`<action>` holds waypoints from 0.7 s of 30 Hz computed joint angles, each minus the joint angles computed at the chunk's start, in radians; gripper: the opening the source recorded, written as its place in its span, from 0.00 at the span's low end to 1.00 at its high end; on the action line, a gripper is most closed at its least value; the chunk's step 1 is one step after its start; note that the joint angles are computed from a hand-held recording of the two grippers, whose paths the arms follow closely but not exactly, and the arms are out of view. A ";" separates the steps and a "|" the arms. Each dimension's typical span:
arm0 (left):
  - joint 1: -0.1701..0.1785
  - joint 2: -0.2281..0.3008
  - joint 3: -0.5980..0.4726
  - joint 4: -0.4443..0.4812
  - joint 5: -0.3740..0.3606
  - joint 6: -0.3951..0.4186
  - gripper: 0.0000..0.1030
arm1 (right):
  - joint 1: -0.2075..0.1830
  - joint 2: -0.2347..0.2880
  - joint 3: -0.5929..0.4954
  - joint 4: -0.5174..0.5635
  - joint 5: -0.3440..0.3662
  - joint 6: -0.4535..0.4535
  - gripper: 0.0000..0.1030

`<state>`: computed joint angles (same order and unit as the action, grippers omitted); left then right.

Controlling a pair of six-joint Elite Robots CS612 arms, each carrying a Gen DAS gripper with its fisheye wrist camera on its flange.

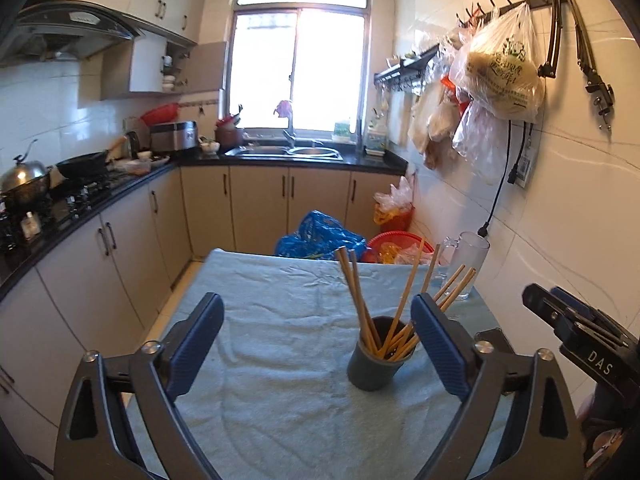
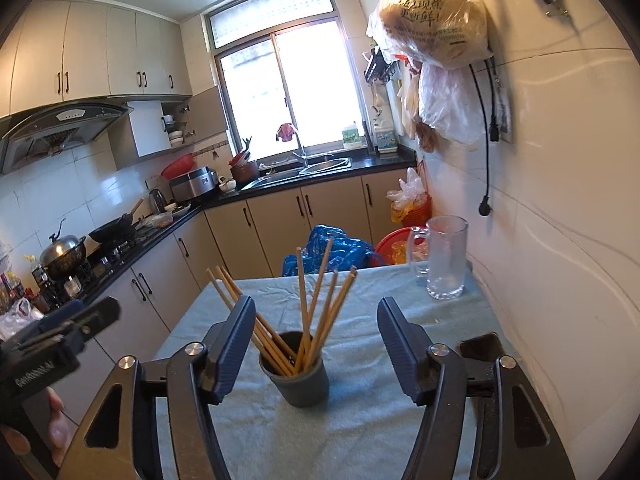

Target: Organize utensils

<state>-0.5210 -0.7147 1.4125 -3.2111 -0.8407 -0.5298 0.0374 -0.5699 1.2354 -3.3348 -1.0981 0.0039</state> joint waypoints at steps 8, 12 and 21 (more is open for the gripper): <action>-0.050 -0.040 0.111 -0.036 0.127 -0.041 1.00 | -0.019 -0.044 0.137 -0.039 0.016 -0.007 0.71; -0.074 -0.048 0.148 -0.046 0.163 -0.060 1.00 | -0.023 -0.053 0.189 -0.064 0.012 -0.008 0.74; -0.117 -0.049 0.196 0.023 0.267 -0.197 1.00 | -0.015 -0.073 0.275 -0.121 -0.068 -0.046 0.78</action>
<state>-0.6375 -0.7639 1.6090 -3.1885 -0.5741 -0.7268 0.0229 -0.6432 1.5100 -3.4558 -1.1657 -0.0423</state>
